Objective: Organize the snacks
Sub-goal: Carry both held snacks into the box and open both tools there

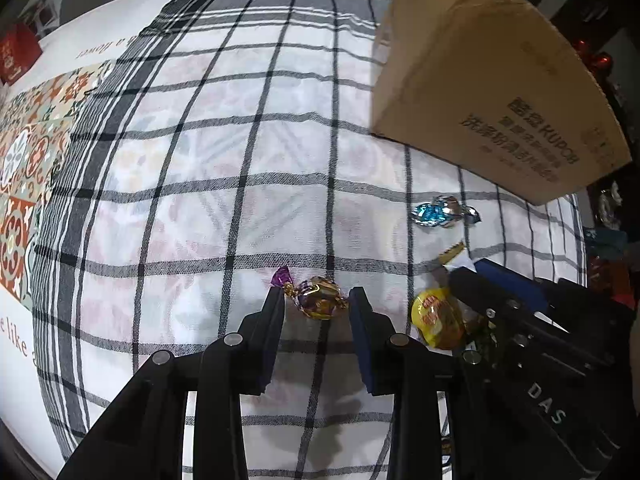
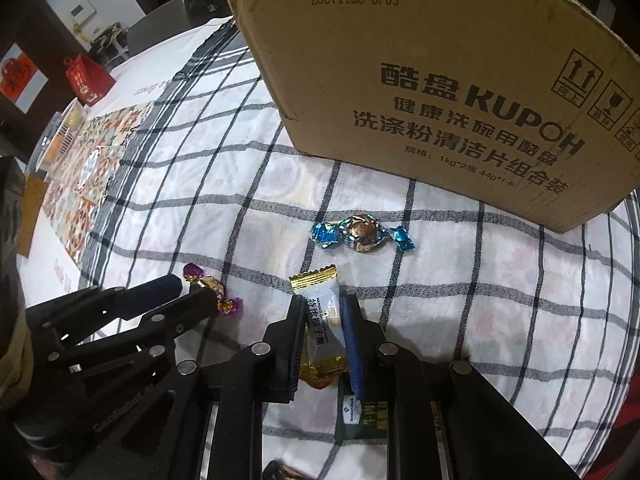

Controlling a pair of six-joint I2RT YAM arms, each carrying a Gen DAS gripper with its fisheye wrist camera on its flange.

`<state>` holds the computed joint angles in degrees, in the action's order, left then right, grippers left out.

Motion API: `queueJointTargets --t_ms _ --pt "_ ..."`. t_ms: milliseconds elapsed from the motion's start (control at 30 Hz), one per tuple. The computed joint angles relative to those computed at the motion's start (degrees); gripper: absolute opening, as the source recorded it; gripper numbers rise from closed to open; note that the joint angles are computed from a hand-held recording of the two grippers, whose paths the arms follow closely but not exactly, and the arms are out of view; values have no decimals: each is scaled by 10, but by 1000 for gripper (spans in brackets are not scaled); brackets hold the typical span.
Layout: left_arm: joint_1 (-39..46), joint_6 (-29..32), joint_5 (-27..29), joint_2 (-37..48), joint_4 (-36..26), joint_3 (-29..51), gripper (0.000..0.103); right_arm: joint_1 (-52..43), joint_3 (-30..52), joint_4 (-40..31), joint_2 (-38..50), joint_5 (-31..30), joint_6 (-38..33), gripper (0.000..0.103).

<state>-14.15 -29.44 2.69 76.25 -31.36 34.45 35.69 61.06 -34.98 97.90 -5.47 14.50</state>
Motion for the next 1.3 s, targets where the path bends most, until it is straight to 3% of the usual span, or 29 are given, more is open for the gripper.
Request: queueJointTargets --t_ms 333,667,1033,1300 --pt "-10 -51 -4 56 29 17 34 -6 -5 4 -1 -7 -5 20" --pt "-9 -37 0 62 50 6 28 -2 -9 3 -7 -5 -8 20" --pt "-33 -15 -24 -36 -20 16 28 4 0 -30 -56 7 -15 20" --pt "-64 14 -60 -92 -84 74 28 -15 16 -64 -123 18 -25 20"
